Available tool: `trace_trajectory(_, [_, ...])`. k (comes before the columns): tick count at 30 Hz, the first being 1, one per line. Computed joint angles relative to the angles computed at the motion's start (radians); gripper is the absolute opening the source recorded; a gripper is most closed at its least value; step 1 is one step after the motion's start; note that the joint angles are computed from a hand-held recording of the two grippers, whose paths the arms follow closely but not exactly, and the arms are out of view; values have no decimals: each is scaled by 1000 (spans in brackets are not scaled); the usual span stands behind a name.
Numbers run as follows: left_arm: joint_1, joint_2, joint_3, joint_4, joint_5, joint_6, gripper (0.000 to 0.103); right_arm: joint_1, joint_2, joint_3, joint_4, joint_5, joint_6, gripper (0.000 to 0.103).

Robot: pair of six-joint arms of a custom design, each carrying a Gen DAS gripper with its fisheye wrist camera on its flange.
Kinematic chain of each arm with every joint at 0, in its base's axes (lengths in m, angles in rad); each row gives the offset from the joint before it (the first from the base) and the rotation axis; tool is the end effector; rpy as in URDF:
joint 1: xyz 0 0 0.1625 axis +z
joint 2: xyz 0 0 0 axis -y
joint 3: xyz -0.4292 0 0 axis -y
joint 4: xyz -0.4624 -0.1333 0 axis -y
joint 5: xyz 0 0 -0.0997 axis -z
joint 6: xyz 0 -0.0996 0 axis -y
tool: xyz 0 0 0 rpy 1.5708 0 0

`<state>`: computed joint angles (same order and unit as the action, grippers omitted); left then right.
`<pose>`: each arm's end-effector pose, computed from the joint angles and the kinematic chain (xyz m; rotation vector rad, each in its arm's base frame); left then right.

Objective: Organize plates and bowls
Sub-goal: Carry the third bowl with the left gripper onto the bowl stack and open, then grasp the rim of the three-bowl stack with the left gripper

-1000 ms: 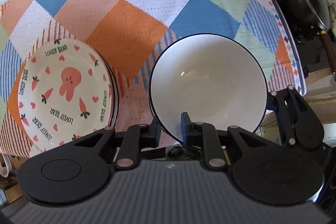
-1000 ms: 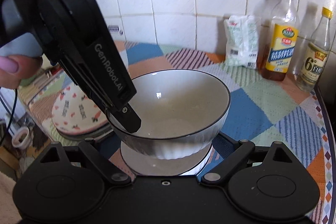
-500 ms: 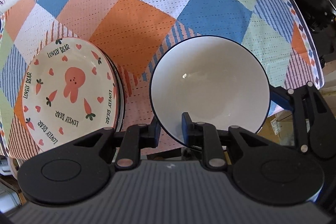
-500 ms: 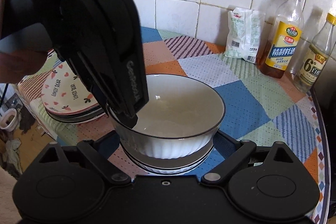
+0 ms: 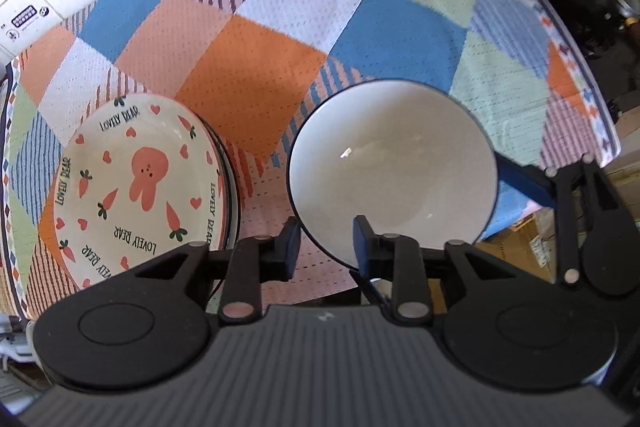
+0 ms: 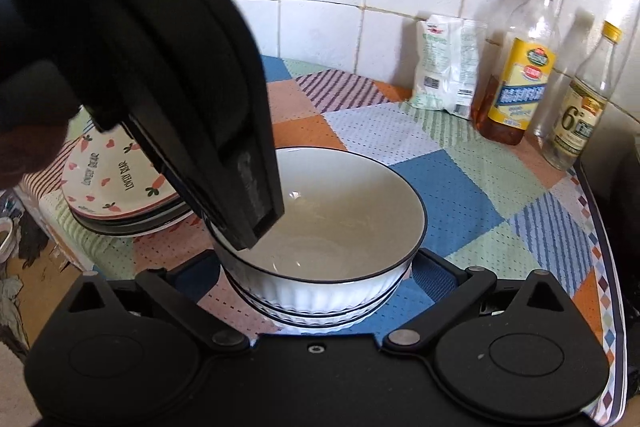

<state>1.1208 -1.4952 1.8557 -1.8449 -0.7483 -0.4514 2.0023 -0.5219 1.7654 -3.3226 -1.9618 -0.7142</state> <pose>-0.0572 -0.5927 0.3512 0.0425 2.3421 -0.3538 0.3596 -0.5529 -0.0933 1.3092 -2.2788 0.6018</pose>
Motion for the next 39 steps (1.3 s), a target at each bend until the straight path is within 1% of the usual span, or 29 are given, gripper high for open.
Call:
trace_trajectory(1, [-3,-10,8,-18,0,12,34,0,-5,7,-7,5,5,103])
trace_trajectory(4, [-8,-39,23,-56,-22,35,34,1,-17,27,-33,20,22,103])
trace_trajectory(7, [-9,-72,36,-82,-48,39,38,8,-25,46,-52,23,31,103])
trace_trajectory(11, [-19,-128,77,-116,-47,61,40,20,-31,73,-85,17,43,103])
trace_trajectory(12, [-21,-140,88,-125,-41,78,40,24,-32,82,-96,14,50,103])
trace_trajectory(14, [-29,-165,115,-147,3,116,41,30,-36,98,-123,17,58,103])
trace_trajectory(15, [-29,-178,128,-166,12,138,41,31,-36,107,-144,22,66,103])
trace_trajectory(17, [-15,-204,144,-203,-3,178,41,26,-41,127,-178,47,86,103])
trace_trajectory(18, [-9,-215,148,-205,-9,177,41,22,-41,136,-197,56,98,103])
trace_trajectory(21, [7,-249,161,-226,-50,178,42,17,-39,154,-231,42,125,103])
trace_trajectory(23, [17,-267,173,-251,-81,180,45,6,-37,170,-271,55,131,103])
trace_trajectory(25, [24,-278,183,-270,-100,167,46,-11,-36,183,-294,79,141,103])
trace_trajectory(27, [35,-282,192,-294,-128,156,47,-22,-27,186,-311,82,142,103])
trace_trajectory(30, [51,-280,207,-347,-168,154,50,-35,-9,182,-336,82,131,103])
trace_trajectory(33, [62,-270,225,-414,-190,156,52,-51,11,170,-350,87,121,103])
trace_trajectory(35, [70,-258,237,-468,-201,157,56,-60,23,157,-341,94,115,103])
trace_trajectory(37, [80,-240,236,-487,-211,133,56,-66,37,138,-321,93,101,103])
trace_trajectory(39, [95,-221,234,-512,-237,131,56,-73,53,118,-307,94,93,103])
